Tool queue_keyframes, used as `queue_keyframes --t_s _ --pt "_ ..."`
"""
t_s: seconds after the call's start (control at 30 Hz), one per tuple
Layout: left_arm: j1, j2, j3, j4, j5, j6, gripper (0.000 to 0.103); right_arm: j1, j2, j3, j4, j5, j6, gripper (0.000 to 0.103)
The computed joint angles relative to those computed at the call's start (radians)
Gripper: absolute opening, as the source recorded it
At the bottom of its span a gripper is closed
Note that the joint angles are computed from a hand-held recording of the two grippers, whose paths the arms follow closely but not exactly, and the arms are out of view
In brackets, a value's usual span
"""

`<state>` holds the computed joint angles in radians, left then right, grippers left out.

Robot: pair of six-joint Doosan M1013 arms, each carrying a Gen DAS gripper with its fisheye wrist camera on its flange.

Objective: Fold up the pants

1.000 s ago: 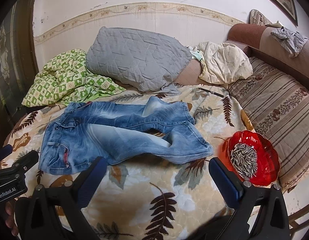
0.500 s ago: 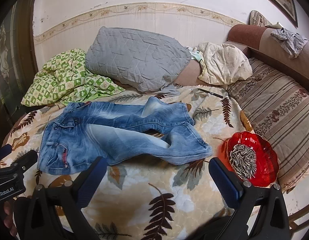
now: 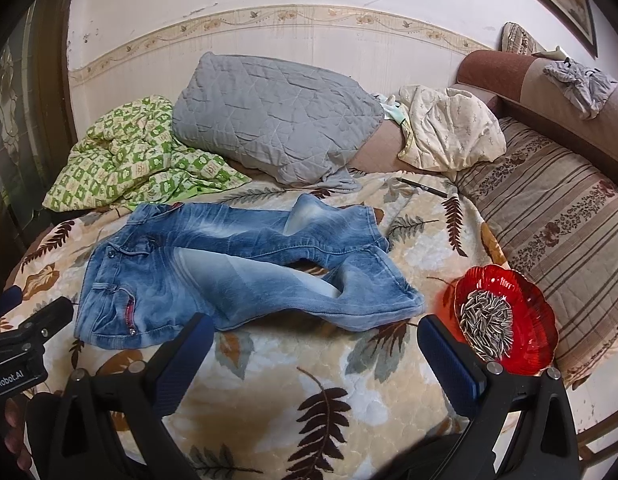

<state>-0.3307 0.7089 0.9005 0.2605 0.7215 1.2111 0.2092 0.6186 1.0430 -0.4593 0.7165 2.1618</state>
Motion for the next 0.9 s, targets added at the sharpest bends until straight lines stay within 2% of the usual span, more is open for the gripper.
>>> queue_keyframes --t_s 0.77,0.9 --pt "0.0 0.002 -0.013 -0.02 0.02 0.033 0.103 -0.002 0.002 -0.003 -0.007 0.009 0.003 0.103" --pt "0.0 0.018 -0.045 -0.038 0.042 0.079 0.103 -0.007 0.005 -0.007 0.021 0.011 -0.018 0.103"
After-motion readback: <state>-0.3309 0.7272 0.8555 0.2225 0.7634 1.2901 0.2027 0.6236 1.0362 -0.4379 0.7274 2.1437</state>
